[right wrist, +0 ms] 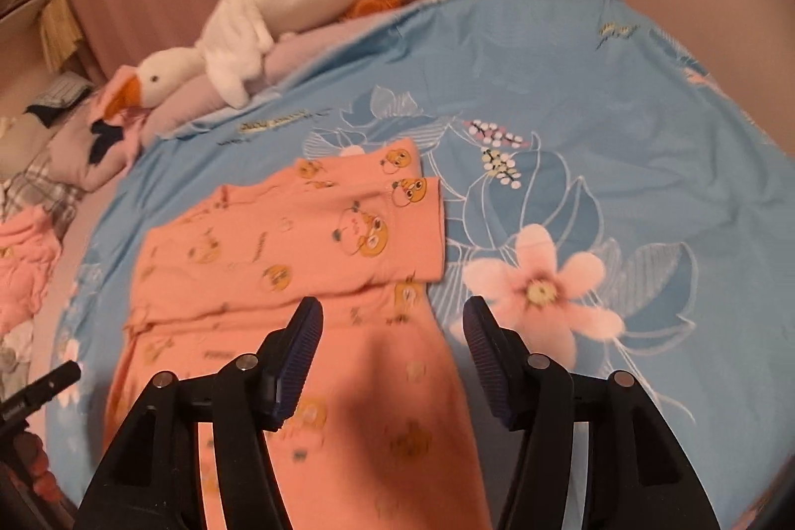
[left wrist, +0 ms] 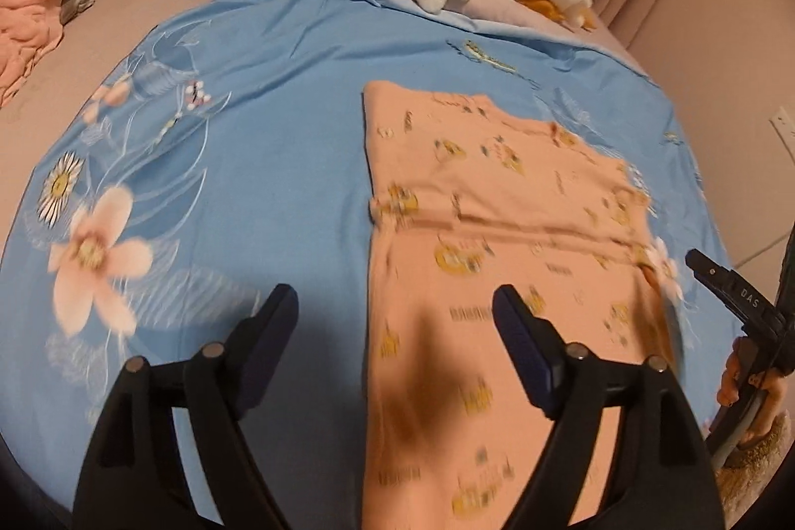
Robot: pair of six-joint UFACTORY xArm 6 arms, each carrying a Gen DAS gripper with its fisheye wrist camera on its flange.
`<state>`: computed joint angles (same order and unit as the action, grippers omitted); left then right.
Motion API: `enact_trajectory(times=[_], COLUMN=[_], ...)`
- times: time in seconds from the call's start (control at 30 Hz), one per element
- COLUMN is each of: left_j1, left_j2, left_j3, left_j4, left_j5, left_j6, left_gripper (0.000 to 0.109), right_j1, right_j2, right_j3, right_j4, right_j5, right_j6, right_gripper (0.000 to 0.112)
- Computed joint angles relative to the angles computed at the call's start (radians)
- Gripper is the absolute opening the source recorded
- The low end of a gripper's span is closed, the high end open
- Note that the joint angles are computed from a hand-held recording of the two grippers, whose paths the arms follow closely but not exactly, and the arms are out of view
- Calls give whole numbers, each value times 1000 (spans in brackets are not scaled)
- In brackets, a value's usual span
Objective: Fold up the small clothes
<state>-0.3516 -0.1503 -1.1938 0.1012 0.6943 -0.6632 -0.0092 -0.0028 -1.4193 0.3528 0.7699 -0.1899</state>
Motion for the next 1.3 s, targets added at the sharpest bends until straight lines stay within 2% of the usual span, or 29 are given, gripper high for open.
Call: enact_trajectory(times=[0.2,0.37,0.53,0.67,0.77,0.87,0.9,0.97,1.07,1.13,1.2,1.23,1.3], left_j1=[-47,-87,-114,-127,-147,-165,-175,-188,-202,-206,-214,-219,-225], left_j2=[-164,-252,-323,-382,-411,-428,-432,-432,-415,-410,-404,-399,-388], left_j3=[177,294,394,466,489,507,512,518,508,509,515,511,502], left_j4=[-12,-30,-65,-118,-99,-136,-145,-159,-185,-260,-313,-284,-255], left_j5=[-9,-18,-28,-42,-38,-41,-44,-51,-45,-53,-65,-64,-58], left_j6=[-36,-68,-97,-93,-112,-108,-98,-80,-48,18,53,31,12], left_gripper=[81,80,79,72,72,70,69,55,42,37,37,32,16], right_j1=[-10,-18,-42,-72,-99,-118,-126,-136,-150,-148,-148,-149,-147], right_j2=[-145,-270,-371,-426,-464,-505,-520,-547,-571,-585,-594,-595,-596], right_j3=[151,292,409,483,529,574,588,610,628,635,637,638,639], right_j4=[44,-30,-29,-25,-5,-1,2,5,17,6,14,26,37], right_j5=[-21,-23,13,63,100,123,127,129,152,170,183,191,204], right_j6=[-57,-16,-27,-23,-20,-12,-20,-32,-59,-79,-98,-109,-127], right_gripper=[65,65,65,65,65,65,65,65,55,50,45,42,30])
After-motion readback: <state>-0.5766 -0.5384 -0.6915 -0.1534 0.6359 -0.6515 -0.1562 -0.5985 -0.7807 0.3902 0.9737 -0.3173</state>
